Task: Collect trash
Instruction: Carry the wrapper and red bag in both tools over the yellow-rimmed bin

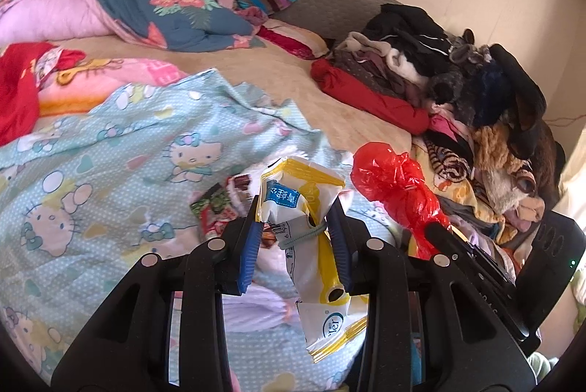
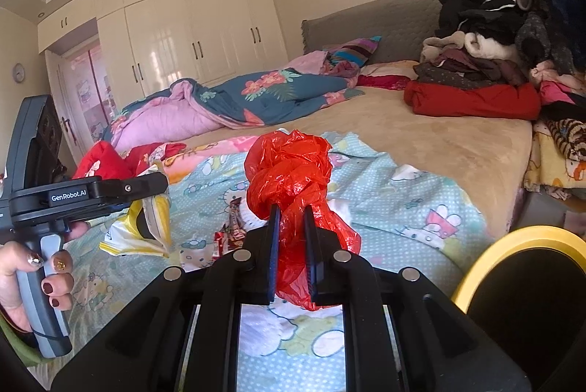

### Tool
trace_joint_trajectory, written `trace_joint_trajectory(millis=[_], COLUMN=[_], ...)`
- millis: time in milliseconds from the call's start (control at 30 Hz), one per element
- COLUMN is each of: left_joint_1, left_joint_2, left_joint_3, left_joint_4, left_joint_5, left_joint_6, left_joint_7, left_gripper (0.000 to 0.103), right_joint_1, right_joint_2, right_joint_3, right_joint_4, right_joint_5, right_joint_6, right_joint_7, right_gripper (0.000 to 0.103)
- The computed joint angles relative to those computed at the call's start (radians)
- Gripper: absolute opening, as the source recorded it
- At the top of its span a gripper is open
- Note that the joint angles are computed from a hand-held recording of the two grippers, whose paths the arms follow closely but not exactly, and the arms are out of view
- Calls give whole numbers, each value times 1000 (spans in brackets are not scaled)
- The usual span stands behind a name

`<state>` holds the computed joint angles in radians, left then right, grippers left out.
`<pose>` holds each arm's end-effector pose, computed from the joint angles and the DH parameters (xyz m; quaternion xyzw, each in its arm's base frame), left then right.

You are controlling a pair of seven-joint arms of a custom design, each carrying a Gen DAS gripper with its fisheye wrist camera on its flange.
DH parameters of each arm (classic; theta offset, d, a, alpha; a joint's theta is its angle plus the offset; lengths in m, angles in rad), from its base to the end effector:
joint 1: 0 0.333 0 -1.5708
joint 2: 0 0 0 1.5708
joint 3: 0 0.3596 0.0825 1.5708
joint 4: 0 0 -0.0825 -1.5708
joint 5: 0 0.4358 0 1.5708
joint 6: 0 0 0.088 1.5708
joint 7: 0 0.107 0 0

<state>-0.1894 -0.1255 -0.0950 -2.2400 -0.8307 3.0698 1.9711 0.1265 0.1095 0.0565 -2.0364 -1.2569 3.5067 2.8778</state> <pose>0.5701 -0.1071 0.5334 -0.6578 0.5886 -0.4345 0.1788 0.5788 0.2223 0.5084 -0.6828 0.4903 -0.2010 0.5029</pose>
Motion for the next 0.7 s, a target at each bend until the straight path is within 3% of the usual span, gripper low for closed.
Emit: trace_joint_trajectory(millis=[200, 700], left_joint_1=[-10, -46], left_joint_2=[13, 63], left_joint_3=[-22, -73], left_joint_4=[19, 86], left_joint_5=[38, 41], left_joint_6=[-2, -24], left_joint_7=[-15, 36], left_gripper=[27, 27], right_joint_1=[-7, -33], right_joint_2=[-40, -115], right_joint_3=[-21, -70], right_joint_4=[-71, -180], right_joint_5=[121, 281], right_joint_6=[0, -24], right_joint_7=[-100, -202], right_gripper=[12, 12])
